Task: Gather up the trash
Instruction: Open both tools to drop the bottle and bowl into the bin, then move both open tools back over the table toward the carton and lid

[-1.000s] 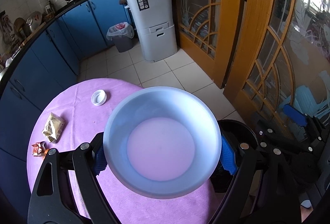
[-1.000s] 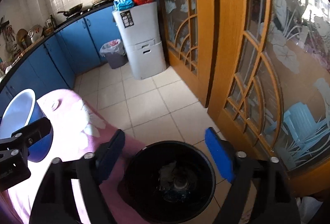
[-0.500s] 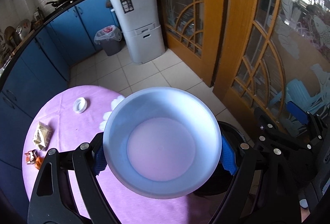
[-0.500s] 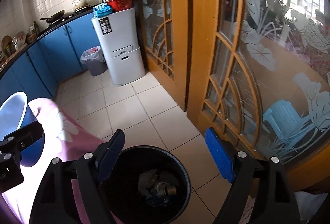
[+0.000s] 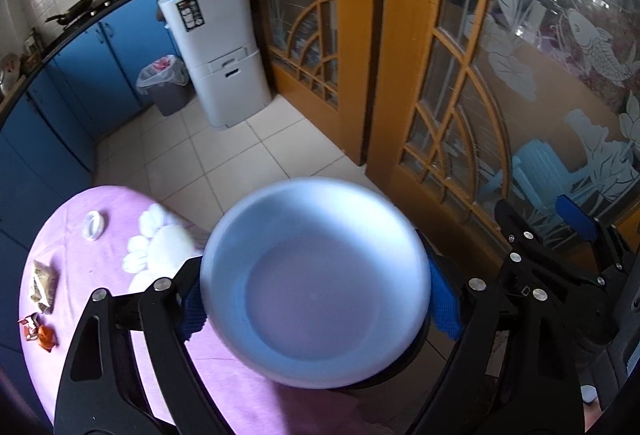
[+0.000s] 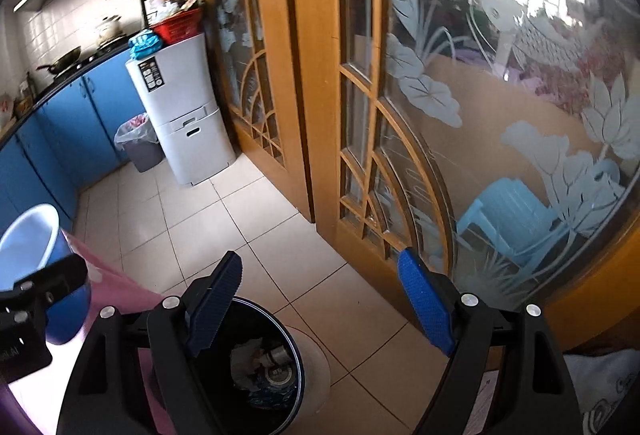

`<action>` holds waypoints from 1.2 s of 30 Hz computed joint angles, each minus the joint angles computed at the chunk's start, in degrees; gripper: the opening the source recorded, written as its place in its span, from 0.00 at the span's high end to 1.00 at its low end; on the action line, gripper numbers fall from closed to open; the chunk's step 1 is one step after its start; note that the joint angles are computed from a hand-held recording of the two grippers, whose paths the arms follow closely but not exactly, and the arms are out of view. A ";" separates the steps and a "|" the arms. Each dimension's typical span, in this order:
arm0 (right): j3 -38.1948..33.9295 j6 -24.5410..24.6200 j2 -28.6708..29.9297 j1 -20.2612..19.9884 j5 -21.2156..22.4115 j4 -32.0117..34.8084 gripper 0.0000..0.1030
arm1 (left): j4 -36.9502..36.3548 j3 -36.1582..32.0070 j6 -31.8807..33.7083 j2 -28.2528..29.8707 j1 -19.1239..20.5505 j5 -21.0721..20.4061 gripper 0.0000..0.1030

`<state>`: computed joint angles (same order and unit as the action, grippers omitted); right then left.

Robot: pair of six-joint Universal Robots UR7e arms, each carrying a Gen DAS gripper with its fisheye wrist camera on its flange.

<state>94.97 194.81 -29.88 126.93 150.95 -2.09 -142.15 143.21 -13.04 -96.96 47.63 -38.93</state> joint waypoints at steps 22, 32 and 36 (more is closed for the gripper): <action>-3.77 -0.56 2.60 1.17 -2.95 2.67 0.24 | 1.43 -0.61 -1.37 -1.72 1.80 -0.86 0.03; -14.83 -2.80 9.38 5.04 -4.96 9.22 0.24 | 6.76 -2.67 -1.22 -12.77 5.78 3.80 0.03; -21.60 -3.72 13.57 6.67 -6.94 13.36 0.24 | 7.97 -4.30 -0.09 -16.65 9.57 5.50 0.03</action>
<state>73.37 191.08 -16.31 133.60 144.01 11.27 -134.18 138.91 -13.13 -113.61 57.20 -33.43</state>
